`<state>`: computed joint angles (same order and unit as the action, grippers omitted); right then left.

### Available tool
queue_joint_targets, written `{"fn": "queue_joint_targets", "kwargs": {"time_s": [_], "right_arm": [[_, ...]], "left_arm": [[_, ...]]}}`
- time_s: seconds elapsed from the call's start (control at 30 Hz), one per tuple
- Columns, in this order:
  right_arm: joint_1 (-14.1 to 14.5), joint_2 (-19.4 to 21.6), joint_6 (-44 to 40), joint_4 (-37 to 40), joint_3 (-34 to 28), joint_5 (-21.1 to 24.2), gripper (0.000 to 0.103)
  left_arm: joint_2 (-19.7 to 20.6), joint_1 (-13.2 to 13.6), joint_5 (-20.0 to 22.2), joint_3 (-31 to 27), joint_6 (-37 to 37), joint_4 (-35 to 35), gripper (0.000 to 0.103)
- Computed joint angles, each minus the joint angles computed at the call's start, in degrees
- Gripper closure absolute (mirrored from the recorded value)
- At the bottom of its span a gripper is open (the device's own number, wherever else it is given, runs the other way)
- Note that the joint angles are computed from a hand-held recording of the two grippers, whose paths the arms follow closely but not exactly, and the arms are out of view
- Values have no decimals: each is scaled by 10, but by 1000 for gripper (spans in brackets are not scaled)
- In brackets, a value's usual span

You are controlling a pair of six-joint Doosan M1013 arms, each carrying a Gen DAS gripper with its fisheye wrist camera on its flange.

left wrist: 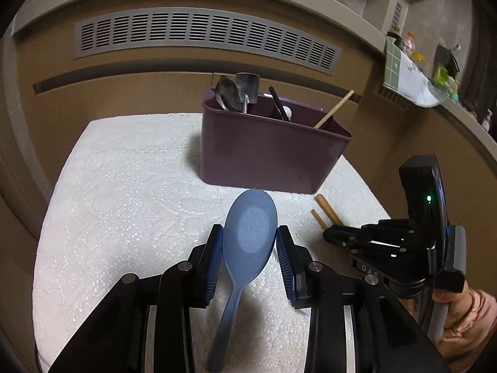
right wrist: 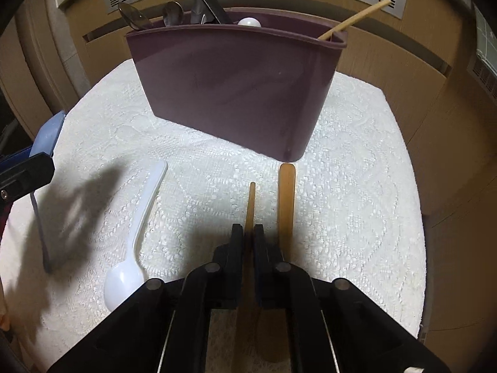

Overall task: Organize utensils
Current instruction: 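Grasp the blue spoon with the left tool while the right tool grasps a wooden chopstick, then lower the blue spoon into the caddy with the left tool while the right tool drops the chopstick in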

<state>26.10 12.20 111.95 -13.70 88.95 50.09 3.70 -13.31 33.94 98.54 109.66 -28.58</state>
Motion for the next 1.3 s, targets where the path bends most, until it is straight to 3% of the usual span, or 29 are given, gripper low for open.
{"fn": "queue_joint_targets", "kwargs": {"time_s": [0.4,0.6,0.63,0.8,1.17,1.3], "right_arm": [[17,-76,54,-35,48,-96,98],[16,-96,62,-37,54,-132,98],[17,-98,66,-40,55,-135,98],[14,-107,68,-46,55,-150,98],[13,-110,62,-37,58,-154,98],[14,-111,62,-39,59,-156,98]], "left_arm": [[-25,-11,-15,10,-3,12,68],[-39,-11,-14,10,13,-7,76],[-40,-12,-14,9,12,-7,82],[-43,-13,-13,5,10,-6,87],[-44,-11,7,4,-16,27,87],[-36,-12,49,-1,-34,56,87]]}}
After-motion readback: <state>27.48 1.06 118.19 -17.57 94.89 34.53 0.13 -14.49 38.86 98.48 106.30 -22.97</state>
